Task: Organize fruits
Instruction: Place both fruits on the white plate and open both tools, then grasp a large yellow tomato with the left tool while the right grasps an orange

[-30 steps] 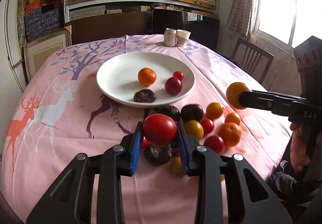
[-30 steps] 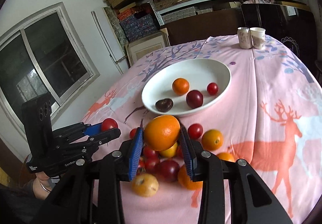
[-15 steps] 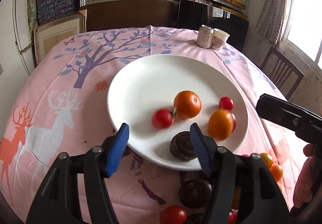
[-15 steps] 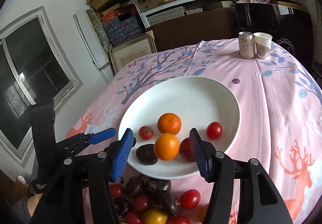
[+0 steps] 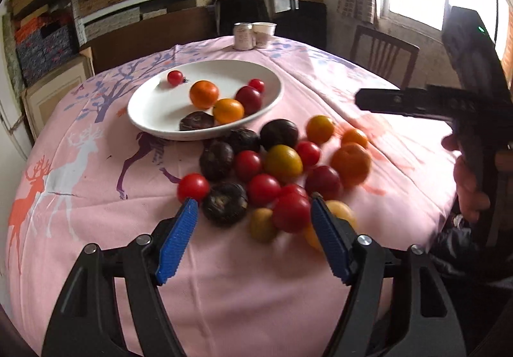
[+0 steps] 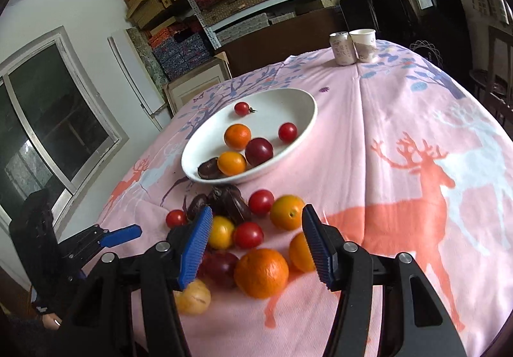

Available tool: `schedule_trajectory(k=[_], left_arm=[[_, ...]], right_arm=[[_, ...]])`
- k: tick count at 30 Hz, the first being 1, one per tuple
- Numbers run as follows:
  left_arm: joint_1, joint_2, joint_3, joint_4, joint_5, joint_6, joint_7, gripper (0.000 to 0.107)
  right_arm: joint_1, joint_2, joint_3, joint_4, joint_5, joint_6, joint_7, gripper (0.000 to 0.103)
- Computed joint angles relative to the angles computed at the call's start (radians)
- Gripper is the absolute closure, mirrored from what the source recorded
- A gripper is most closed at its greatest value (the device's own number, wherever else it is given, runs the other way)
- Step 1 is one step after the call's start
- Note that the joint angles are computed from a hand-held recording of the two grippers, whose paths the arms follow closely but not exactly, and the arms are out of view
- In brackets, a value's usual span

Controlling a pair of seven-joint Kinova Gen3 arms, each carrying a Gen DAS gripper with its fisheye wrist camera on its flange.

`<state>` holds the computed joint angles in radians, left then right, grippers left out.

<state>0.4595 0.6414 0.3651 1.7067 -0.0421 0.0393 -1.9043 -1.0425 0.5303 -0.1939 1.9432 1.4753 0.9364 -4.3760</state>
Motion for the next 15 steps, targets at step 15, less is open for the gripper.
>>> schedule_trajectory(k=[15], left_arm=[[0.012, 0.077, 0.066, -0.053, 0.062, 0.084, 0.007, 0.068]], right_arm=[[-0.122, 0.013, -0.004, 0.006, -0.125, 0.108, -0.021, 0.044]])
